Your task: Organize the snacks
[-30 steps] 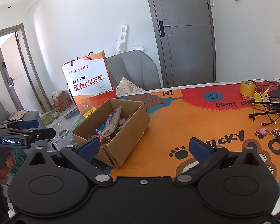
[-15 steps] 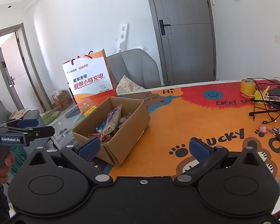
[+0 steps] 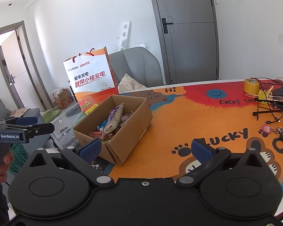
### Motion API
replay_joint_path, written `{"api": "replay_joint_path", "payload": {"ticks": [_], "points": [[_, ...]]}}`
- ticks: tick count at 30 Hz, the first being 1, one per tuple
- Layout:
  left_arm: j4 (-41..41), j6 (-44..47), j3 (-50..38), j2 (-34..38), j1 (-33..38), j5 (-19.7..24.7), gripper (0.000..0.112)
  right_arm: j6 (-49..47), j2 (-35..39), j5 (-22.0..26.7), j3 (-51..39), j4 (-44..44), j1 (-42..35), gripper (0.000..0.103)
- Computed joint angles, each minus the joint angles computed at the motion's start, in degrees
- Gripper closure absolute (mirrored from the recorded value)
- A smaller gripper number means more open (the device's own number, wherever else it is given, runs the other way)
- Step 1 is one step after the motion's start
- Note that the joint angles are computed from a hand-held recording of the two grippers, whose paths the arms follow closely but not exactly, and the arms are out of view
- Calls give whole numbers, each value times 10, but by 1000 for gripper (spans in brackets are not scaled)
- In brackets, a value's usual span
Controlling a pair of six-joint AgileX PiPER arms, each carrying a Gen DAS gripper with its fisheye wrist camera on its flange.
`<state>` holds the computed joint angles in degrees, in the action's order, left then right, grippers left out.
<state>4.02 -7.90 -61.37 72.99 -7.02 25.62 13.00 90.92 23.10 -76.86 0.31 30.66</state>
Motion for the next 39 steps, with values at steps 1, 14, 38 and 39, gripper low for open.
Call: {"api": "replay_joint_path", "payload": {"ticks": [1,14,38,39], "points": [[3,-3,0,0,-1,0,12,0,0,0,1,1,-1,0],[-4,4,0,1,-3,1,12,-29,-5,-2,7,36,-6,0],[-9,12,1,-2,-8,2,12,-23,-2,1,4,29,-6,0],[-10,12,-1,-2,-9,4,12,-24,-1,3,3,30,-6,0]]}}
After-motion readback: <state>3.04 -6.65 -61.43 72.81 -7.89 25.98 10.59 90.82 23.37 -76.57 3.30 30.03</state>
